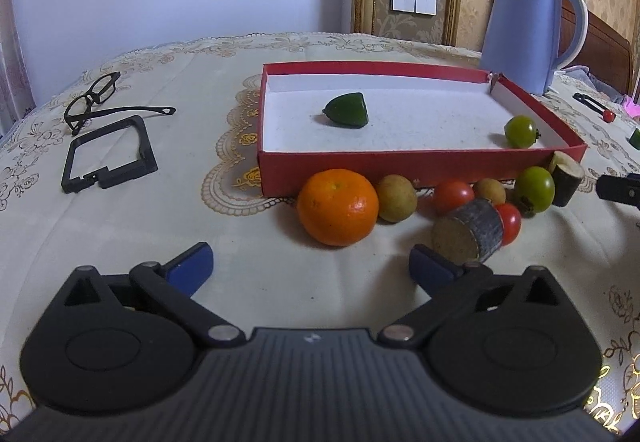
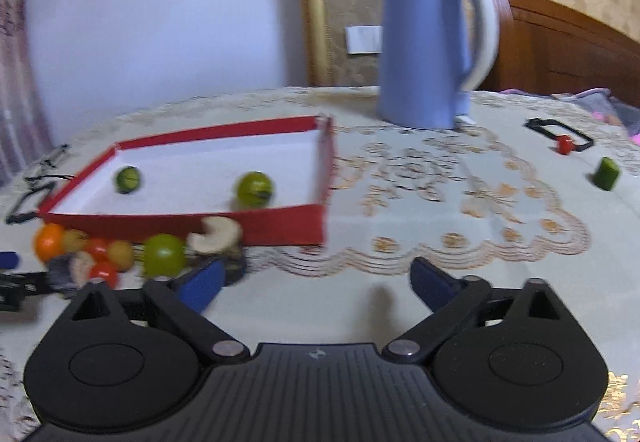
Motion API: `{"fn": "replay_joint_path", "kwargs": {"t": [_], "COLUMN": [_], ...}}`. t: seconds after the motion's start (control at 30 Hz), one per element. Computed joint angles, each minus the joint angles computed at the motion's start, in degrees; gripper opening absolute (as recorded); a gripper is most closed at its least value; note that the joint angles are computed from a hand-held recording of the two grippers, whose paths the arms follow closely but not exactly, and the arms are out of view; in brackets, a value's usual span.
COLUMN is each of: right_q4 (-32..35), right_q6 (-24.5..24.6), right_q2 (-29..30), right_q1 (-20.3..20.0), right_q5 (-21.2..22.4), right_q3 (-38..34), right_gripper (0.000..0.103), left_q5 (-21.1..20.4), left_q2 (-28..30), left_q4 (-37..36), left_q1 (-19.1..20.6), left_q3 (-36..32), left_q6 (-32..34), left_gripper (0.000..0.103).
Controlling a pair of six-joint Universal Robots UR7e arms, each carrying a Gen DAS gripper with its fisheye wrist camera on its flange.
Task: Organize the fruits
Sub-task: 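Grasp the dark cylindrical vegetable piece with the right gripper, then lower the dark piece into the red tray and open the right gripper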
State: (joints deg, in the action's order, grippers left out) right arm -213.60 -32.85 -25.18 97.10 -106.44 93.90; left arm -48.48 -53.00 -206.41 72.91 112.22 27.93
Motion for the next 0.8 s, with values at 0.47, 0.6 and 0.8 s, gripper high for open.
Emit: {"fn": "replay_joint_path", "kwargs": {"t": [0.47,0.6,0.8], "right_q4": [9.71,9.93,3.93], "right_q6": [-2.88,-2.14,-1.08], "right_q2": [3.73,3.51,2.63], "right_q1": [2.03,1.68,1.11], "right_q5": [0.96,1.77,5.03], "right_q3": [-6.95,-6.79,-5.1], "right_gripper": [0.039,0.033,0.033], "left_q5": [-0.26,-0.23,-0.24], "left_q2": [-0.11,-0.08,-0.1], "left_q4": [0.05,0.0,0.01], "left_q1": [0.02,0.03,0.03], "left_q3": [0.13,0.13,0.13], "left_q6": [0.07,0.06,0.06], "left_gripper": [0.103,0.103,0.103]}}
